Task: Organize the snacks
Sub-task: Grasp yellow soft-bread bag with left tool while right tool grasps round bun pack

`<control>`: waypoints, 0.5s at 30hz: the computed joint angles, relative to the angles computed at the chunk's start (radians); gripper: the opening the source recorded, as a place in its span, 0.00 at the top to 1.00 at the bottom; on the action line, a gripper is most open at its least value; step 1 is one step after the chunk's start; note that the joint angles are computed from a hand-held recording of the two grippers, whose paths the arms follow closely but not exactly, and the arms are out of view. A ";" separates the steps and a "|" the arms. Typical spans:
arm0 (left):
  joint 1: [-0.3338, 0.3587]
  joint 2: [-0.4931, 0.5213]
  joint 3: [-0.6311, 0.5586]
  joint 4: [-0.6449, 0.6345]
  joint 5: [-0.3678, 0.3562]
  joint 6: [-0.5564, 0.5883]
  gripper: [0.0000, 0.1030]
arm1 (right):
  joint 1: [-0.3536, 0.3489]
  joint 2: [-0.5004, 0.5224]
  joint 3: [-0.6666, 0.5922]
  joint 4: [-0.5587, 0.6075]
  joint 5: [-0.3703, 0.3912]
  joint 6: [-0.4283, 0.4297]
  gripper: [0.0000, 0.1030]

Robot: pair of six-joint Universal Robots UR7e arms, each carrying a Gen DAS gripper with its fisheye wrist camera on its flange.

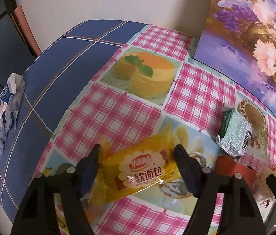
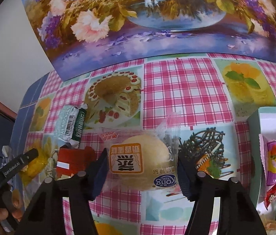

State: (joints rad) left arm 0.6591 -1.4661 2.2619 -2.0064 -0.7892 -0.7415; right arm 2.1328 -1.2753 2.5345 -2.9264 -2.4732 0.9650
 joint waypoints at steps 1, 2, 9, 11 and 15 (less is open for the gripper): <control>-0.006 0.000 0.001 0.010 0.001 -0.010 0.28 | 0.002 -0.005 0.002 0.010 -0.004 0.011 0.38; -0.014 0.000 0.002 0.019 0.001 -0.019 0.29 | 0.003 -0.010 0.003 0.018 -0.005 0.018 0.39; -0.056 -0.012 0.014 0.043 -0.025 -0.069 0.29 | 0.024 -0.064 0.029 0.051 -0.007 0.079 0.39; -0.069 -0.018 0.015 0.053 -0.034 -0.082 0.29 | 0.031 -0.081 0.034 0.069 -0.010 0.096 0.39; -0.102 -0.034 0.019 0.087 -0.054 -0.125 0.29 | 0.054 -0.115 0.040 0.125 -0.015 0.154 0.39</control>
